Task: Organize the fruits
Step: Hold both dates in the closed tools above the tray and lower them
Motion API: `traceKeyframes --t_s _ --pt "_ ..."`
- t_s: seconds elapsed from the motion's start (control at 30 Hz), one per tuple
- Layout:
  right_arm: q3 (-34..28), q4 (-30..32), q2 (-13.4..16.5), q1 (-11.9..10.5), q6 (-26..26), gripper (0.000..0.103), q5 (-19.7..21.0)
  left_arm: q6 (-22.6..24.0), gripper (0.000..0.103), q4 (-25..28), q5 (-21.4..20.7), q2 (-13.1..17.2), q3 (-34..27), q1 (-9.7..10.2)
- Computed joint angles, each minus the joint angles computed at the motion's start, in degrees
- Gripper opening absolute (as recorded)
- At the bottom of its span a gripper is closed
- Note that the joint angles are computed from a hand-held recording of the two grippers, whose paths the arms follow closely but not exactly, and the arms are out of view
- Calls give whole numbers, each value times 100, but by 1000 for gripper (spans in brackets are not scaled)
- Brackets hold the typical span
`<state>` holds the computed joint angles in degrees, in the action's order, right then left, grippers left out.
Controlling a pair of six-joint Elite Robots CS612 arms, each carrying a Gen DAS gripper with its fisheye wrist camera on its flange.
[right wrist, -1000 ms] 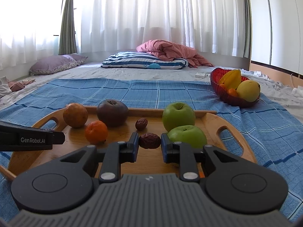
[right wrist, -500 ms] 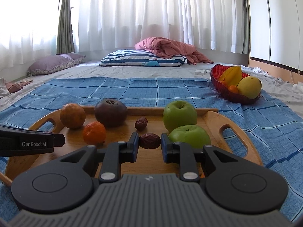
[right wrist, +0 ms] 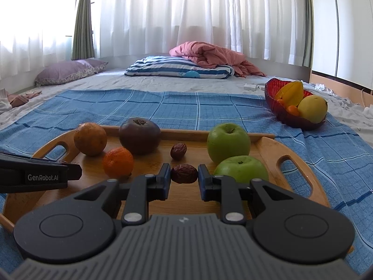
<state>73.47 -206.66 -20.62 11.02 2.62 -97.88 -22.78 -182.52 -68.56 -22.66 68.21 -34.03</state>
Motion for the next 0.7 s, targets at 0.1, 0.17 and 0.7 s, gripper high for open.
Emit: traceKeyframes --t_s 0.1,0.17,0.7 --pt "-44 88 8 5 -49 30 10 10 28 24 9 13 -36 6" --pt "-73 166 12 6 -63 30 26 24 28 27 3 19 -51 7" --pt "-196 684 10 -5 26 30 185 57 28 211 2 94 -211 10"
